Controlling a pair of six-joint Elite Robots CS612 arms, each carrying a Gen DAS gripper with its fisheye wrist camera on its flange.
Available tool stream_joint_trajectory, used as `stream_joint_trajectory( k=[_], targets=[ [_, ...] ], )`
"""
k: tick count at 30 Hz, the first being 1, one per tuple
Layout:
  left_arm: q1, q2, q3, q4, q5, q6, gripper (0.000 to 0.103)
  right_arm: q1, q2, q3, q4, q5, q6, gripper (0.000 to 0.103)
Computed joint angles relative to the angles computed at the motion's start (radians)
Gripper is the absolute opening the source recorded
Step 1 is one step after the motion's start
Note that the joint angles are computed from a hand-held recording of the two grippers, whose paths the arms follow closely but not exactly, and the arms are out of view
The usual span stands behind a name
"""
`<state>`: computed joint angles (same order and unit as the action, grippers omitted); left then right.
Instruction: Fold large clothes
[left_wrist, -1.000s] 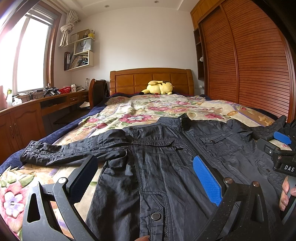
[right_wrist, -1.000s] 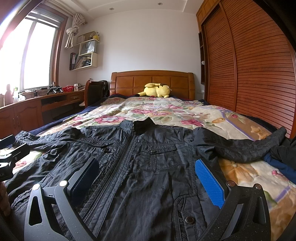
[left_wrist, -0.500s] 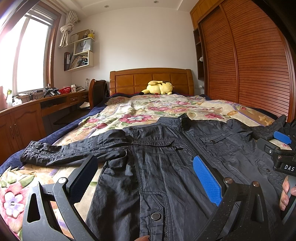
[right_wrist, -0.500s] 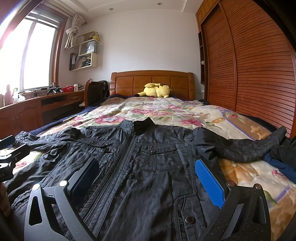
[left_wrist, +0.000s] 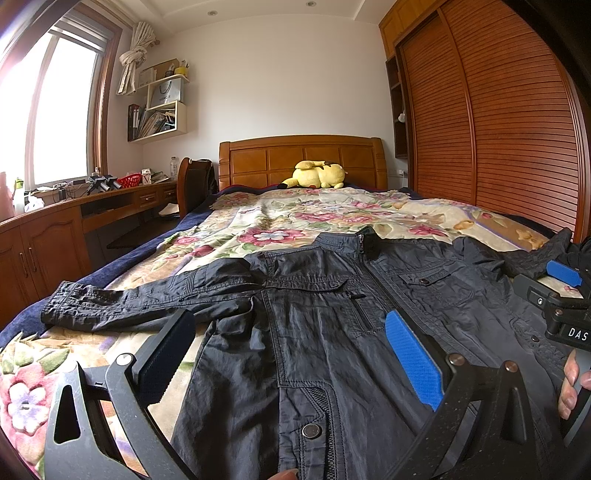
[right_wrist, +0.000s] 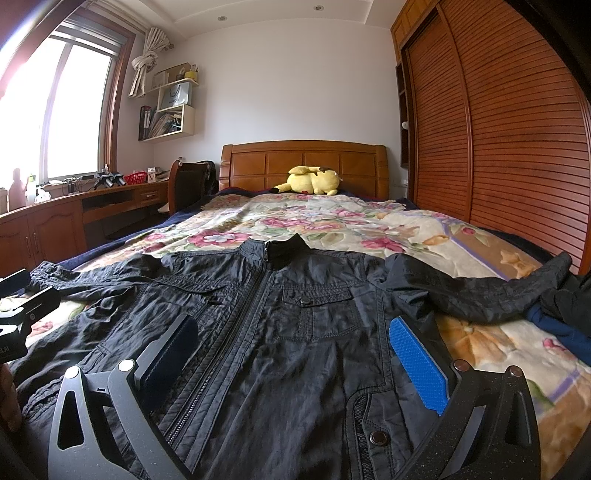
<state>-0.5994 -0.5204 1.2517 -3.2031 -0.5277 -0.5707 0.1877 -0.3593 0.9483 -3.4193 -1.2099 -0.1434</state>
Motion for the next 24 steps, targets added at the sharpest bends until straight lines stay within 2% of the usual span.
stream_joint_trajectory(
  k=[9,15,20,24],
  targets=[
    [0.001,-0.02,-0.007,0.013,-0.041,0.033,0.103,-0.003,-0.004,0.007,-0.011,0.014,-0.001,0.103],
    [0.016,-0.035,-0.025,0.109,-0.113,0.043,0.103,-0.005,-0.018,0.019,-0.002,0.02,-0.019,0.103],
    [0.027,-0.033,-0.056,0.139,-0.18,0.061,0.103,-0.004,-0.024,0.002,0.064,0.014,-0.04,0.103],
    [0.031,-0.02,-0.093,0.15,-0.201,0.096,0.103,-0.007,-0.029,-0.011,0.112,0.003,-0.072,0.103]
  ],
)
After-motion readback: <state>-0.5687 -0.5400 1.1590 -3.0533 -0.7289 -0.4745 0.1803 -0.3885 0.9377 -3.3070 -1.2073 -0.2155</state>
